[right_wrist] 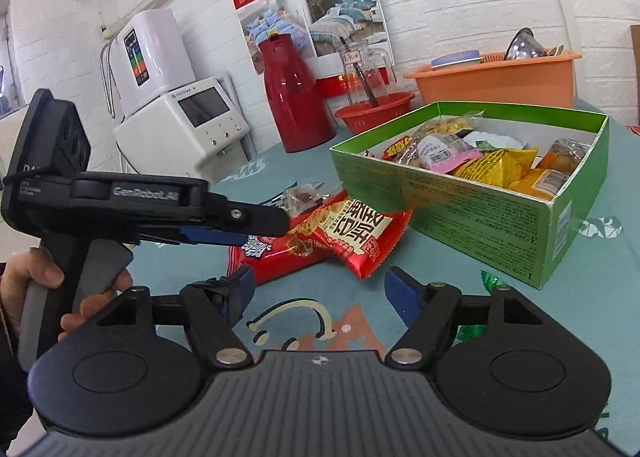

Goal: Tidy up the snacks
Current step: 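Move both tools back toward the red snack bags on the table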

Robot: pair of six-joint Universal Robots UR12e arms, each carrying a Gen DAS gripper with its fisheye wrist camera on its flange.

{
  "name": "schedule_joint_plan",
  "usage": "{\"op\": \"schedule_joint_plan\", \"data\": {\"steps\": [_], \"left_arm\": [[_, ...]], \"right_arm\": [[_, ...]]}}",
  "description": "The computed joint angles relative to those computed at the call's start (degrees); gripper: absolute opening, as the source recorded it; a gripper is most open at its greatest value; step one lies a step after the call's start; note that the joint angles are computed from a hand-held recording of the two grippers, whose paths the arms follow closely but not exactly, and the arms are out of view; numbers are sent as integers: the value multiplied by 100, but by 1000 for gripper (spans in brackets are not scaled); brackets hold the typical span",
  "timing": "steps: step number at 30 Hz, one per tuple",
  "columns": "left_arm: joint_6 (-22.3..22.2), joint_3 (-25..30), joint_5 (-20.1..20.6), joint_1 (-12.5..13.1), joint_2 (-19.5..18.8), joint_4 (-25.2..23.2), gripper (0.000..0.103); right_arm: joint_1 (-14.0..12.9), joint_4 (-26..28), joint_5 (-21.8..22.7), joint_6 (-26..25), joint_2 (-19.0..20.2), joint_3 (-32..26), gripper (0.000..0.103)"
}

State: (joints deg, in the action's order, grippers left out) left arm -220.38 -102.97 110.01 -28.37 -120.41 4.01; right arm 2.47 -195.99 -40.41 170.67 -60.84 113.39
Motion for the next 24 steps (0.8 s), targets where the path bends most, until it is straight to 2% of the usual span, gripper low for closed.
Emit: {"op": "schedule_joint_plan", "data": {"steps": [3, 6, 10, 11, 13, 14, 15, 17, 18, 19, 20, 24], "left_arm": [[-148, 111, -221, 92, -119, -28, 99], [-205, 199, -214, 142, -194, 5, 97], [-169, 253, -283, 201, -224, -19, 95], [-155, 268, -309, 215, -236, -45, 92], [-137, 289, -390, 241, -259, -110, 69], [-124, 293, -436, 251, -267, -148, 68], [-110, 287, -493, 260, -269, -175, 65], [-152, 211, -687, 274, -260, -17, 63], [-139, 180, -790, 270, -244, 16, 61], [-119, 160, -821, 252, -230, 19, 61], [-100, 138, -832, 225, -214, 19, 61], [8, 16, -907, 89, -147, 128, 61]], "right_arm": [[96, 276, -219, -157, 16, -116, 103], [197, 482, -416, -352, 76, -285, 103], [315, 723, -755, -334, 167, -505, 103], [333, 719, -787, -328, 202, -551, 103], [369, 729, -872, -333, 261, -627, 100], [391, 800, -968, -343, 271, -658, 72], [392, 917, -1009, -399, 255, -662, 58], [337, 1093, -833, -556, 192, -600, 43], [308, 1181, -744, -744, 143, -543, 27], [274, 1229, -631, -879, 102, -478, 19], [241, 1266, -526, -978, 57, -406, 15], [141, 1346, -328, -1330, -128, -110, 17]]}}
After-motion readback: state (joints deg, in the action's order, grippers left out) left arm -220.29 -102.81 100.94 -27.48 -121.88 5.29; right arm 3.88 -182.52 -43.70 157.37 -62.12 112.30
